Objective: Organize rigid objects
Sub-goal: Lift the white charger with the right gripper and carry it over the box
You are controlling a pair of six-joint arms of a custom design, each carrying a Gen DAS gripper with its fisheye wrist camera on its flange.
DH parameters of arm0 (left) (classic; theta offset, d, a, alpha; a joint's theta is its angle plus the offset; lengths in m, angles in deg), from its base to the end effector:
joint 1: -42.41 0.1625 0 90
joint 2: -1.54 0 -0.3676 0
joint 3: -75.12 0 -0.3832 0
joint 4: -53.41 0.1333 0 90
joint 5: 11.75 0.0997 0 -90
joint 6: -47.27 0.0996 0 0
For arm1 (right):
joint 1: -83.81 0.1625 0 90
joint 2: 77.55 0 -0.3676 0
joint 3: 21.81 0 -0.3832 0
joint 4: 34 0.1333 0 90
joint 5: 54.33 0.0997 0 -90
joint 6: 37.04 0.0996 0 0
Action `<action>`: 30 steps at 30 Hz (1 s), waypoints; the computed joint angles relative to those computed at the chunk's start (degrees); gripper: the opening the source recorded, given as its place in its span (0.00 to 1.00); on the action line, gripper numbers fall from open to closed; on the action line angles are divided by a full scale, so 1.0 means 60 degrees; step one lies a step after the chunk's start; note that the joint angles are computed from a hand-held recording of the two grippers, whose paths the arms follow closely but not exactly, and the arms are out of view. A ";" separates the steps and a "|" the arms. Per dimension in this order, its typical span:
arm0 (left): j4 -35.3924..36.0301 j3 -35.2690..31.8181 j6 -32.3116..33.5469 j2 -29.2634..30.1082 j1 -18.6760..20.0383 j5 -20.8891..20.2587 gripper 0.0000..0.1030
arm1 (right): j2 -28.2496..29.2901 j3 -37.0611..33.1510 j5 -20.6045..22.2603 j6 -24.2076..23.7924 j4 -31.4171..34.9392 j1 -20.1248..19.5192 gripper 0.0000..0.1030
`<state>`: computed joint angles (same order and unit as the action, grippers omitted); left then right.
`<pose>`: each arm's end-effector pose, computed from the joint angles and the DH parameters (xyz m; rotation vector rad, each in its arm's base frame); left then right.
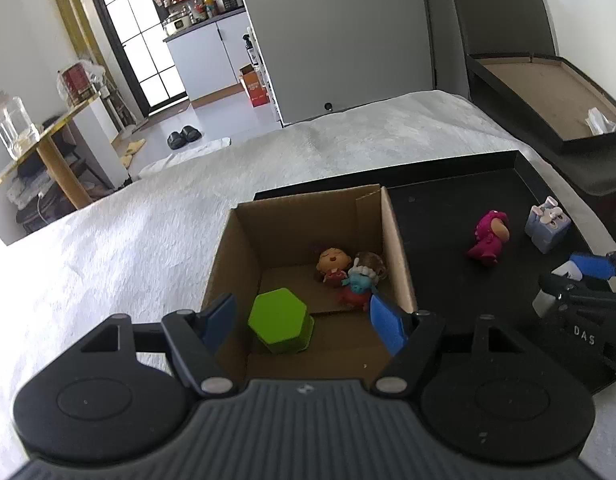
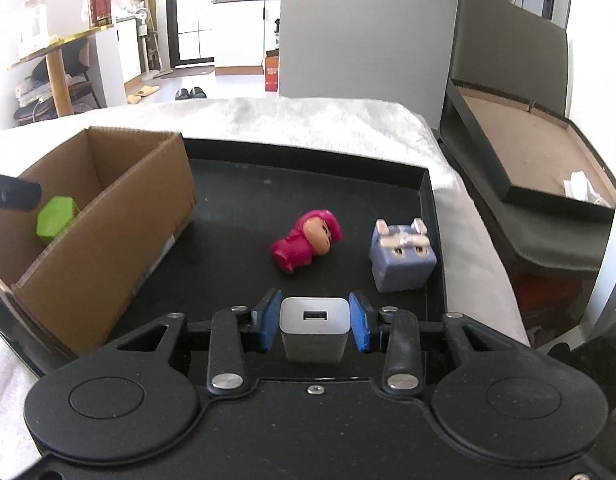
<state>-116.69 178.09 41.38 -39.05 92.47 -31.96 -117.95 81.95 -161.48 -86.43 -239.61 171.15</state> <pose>-0.1871 -0.5767 0.0597 0.3748 1.9609 -0.8239 0.0765 -0.5922 0.0788 0.7703 -2.2200 0.8777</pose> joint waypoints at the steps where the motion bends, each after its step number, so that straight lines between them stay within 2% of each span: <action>1: 0.0040 0.0052 -0.0107 -0.0078 0.0019 -0.0036 0.71 | -0.0004 0.0007 -0.0020 -0.0012 -0.0030 0.0054 0.35; 9: 0.0660 0.0453 -0.1100 -0.0728 0.0162 -0.0207 0.71 | -0.0058 -0.0022 -0.0180 -0.0143 0.0119 0.0562 0.35; 15: 0.0643 0.0766 -0.1461 -0.1176 0.0221 -0.0335 0.71 | -0.0049 -0.0111 -0.0244 -0.0292 0.0234 0.1030 0.35; 20: 0.0901 0.1013 -0.2010 -0.1664 0.0330 -0.0649 0.71 | 0.0045 -0.0275 -0.0320 -0.0372 0.0274 0.1417 0.35; 30: 0.0593 0.1567 -0.2329 -0.2376 0.0541 -0.0955 0.70 | 0.0402 -0.0747 -0.0452 -0.0439 0.0450 0.1972 0.35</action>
